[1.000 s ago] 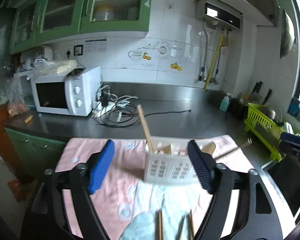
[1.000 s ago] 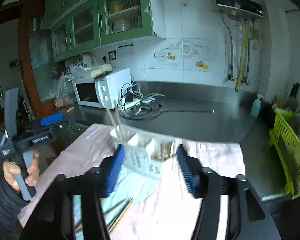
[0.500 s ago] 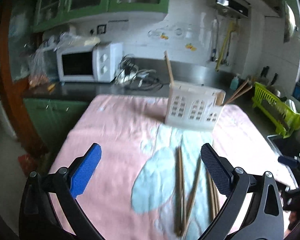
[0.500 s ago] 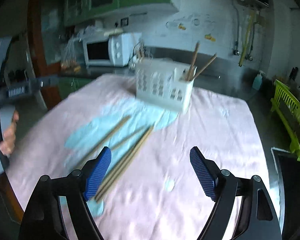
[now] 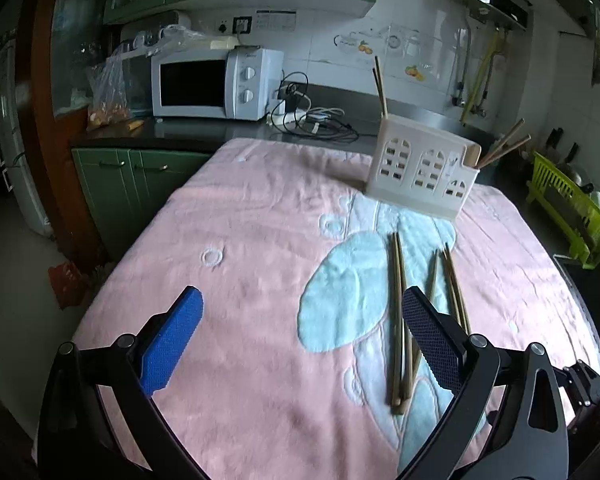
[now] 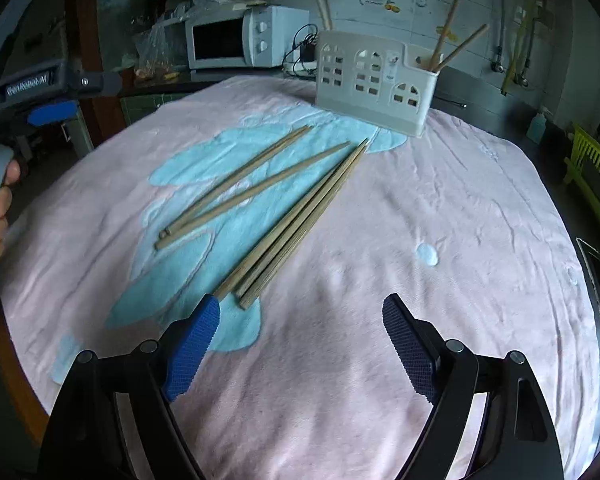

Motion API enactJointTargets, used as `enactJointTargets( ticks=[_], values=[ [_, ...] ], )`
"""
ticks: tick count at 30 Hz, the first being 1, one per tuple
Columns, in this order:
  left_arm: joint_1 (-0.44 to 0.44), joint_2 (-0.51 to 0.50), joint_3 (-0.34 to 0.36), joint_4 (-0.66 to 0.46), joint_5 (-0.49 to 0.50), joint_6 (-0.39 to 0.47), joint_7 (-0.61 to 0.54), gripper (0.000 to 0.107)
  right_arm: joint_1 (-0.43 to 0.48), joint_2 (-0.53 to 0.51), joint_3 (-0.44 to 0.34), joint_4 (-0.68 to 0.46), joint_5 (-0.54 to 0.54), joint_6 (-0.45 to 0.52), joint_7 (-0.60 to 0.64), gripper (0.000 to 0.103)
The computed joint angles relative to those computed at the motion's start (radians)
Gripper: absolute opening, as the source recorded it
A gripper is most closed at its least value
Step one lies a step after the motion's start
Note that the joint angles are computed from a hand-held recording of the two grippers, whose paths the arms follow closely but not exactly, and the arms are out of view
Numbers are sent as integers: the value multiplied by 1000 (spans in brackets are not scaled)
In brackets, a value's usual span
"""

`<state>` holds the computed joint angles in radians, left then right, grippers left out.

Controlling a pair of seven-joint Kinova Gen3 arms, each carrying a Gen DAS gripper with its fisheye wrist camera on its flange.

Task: Organize utensils
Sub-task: 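Move both grippers back over the remaining chopsticks, then lower the left gripper onto a wooden chopstick and close it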

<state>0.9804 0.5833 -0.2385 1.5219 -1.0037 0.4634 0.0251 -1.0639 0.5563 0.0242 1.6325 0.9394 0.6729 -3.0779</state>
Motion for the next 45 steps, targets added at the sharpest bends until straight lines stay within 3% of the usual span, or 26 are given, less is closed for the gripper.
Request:
enactJointTargets(
  ticks=[10,22,32,38,45],
  values=[
    [-20,8,16,13,29,-34,-33,98,25,41,-10,-64,-87,55,77,81],
    [-84,70,104,-53,251,-31,-339,98,28,49,12,-80,-146,71,116,81],
    [-97,154,135,-189,406,69,-590,98,34,36,12,-63,-145,80,97,81],
    [-97,189,126,-249,464,111,-662,98,40,31,7,-55,-145,72,90,81],
    [-146,195,153,-264,546,89,-732,99,42,31,7,-53,-145,65,88,81]
  ],
)
